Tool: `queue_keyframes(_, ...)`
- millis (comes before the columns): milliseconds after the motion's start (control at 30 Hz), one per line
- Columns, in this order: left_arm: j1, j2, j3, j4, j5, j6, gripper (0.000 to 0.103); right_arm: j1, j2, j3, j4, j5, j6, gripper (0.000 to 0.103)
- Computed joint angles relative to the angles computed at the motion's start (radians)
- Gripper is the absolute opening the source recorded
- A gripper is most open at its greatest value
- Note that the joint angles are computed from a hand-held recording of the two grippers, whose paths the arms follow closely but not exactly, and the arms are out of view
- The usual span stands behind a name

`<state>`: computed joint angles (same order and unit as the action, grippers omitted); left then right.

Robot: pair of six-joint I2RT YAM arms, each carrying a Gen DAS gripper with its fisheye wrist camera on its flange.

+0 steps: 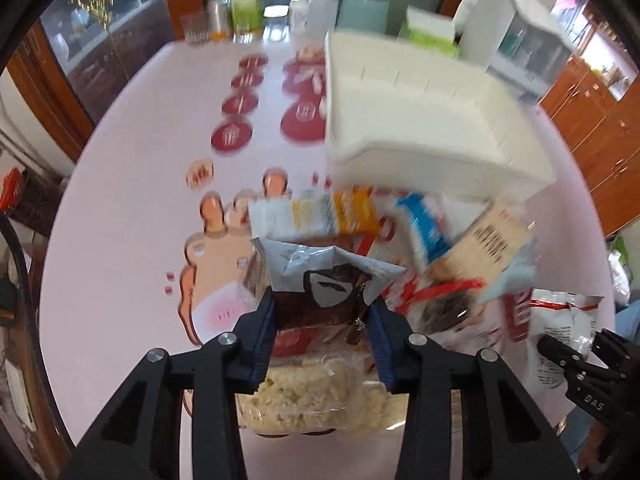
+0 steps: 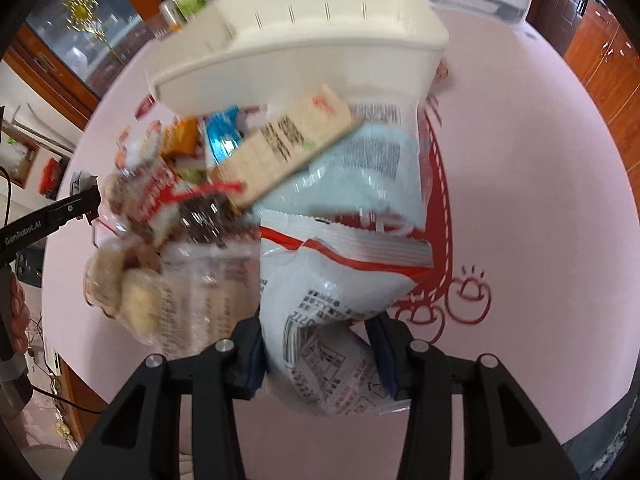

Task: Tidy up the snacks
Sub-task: 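Grasp the brown chocolate wrapper with the left tool while the right tool grasps the white printed bag, then carry both snacks over the white tray and open both tools to drop them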

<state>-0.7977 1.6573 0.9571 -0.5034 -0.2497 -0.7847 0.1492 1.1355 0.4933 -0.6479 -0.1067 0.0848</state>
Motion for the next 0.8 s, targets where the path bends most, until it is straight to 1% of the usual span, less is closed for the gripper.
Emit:
queue_keyframes(100,-0.012,-0.057,0.064,-0.057,-0.052,0.039,0.04,0.002,-0.033,0.061,-0.034,-0.006,-0.011,0.044)
queue_keyframes(233,-0.017,-0.052,0.216,-0.117,-0.12,0.117,0.04,-0.016,-0.019,0.192,-0.058,-0.001,-0.044,0.044)
queue_keyframes(333,-0.006,-0.022,0.326,-0.147,-0.151,0.167,0.04,-0.041,0.027,0.327,-0.076,-0.005,-0.055,0.045)
queue_keyframes(533,0.033,0.085,0.565,-0.193,-0.165,0.256,0.041,-0.063,0.114,0.562,-0.097,0.012,-0.047,0.045)
queue_keyframes(633,0.042,0.146,0.678,-0.221,-0.178,0.285,0.041,-0.049,0.163,0.653,-0.088,0.033,-0.036,0.045)
queue_keyframes(800,0.067,0.312,0.927,-0.283,-0.176,0.333,0.041,-0.059,0.284,0.817,-0.082,0.051,-0.022,0.045)
